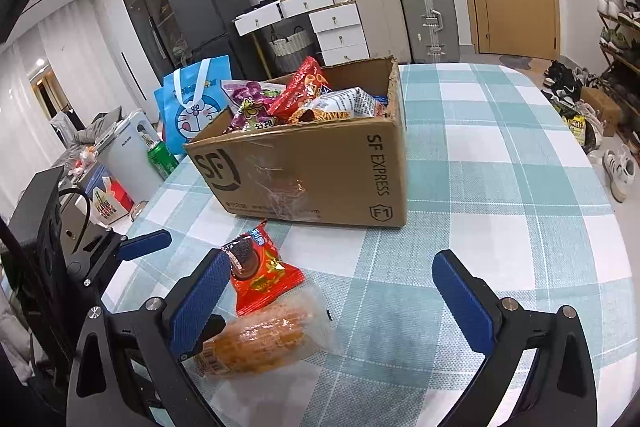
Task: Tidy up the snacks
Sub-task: 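Withdraw both grippers toward the red cookie pack and orange bread pack, then grasp the orange bread pack with the left gripper and lift it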
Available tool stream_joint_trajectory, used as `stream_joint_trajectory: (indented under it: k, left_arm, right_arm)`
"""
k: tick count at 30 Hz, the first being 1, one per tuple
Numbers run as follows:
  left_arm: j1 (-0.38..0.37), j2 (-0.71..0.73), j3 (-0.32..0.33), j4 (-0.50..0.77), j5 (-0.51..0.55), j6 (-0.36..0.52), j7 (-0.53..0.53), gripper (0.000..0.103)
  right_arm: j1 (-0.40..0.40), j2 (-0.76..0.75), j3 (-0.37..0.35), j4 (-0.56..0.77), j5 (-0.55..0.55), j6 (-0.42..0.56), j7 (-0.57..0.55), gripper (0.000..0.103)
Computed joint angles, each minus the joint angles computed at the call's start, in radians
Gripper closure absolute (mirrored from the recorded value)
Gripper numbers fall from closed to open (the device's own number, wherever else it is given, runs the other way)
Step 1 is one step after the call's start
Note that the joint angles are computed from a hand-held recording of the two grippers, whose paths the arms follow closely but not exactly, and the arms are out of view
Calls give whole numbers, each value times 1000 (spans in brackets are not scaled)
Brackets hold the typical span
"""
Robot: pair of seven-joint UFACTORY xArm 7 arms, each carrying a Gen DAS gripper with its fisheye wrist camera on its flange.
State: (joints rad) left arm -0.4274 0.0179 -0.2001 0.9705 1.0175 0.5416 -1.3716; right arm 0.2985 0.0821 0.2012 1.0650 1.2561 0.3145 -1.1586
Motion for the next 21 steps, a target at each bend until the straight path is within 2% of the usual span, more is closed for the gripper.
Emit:
stream_joint_trajectory:
  k: [8, 13, 15, 17, 18, 20, 21]
  left_arm:
    - [-4, 19, 4, -7, -76, -99, 86, 1]
    - [-28, 62, 11, 15, -80, -119, 119, 2]
    - [-31, 70, 21, 6, -94, -154, 126, 11]
    - [-29, 85, 26, 4, -150, -182, 169, 34]
    - [-27, 91, 29, 0, -183, -203, 195, 40]
    - [-22, 96, 39, -18, -235, -272, 238, 62]
    - [-24, 96, 44, -23, -252, -292, 252, 68]
  right_arm:
    - [-1, 5, 2, 0, -31, -10, 24, 1]
    - [-4, 9, 2, 3, -45, -12, 41, 1]
    - [-5, 11, 3, 4, -51, -13, 48, 1]
    - [-6, 14, 5, 4, -62, -15, 58, 1]
    - [-6, 15, 6, 3, -65, -17, 61, 1]
    - [-8, 17, 7, 4, -76, -17, 70, 1]
    - [-9, 19, 7, 5, -81, -18, 75, 1]
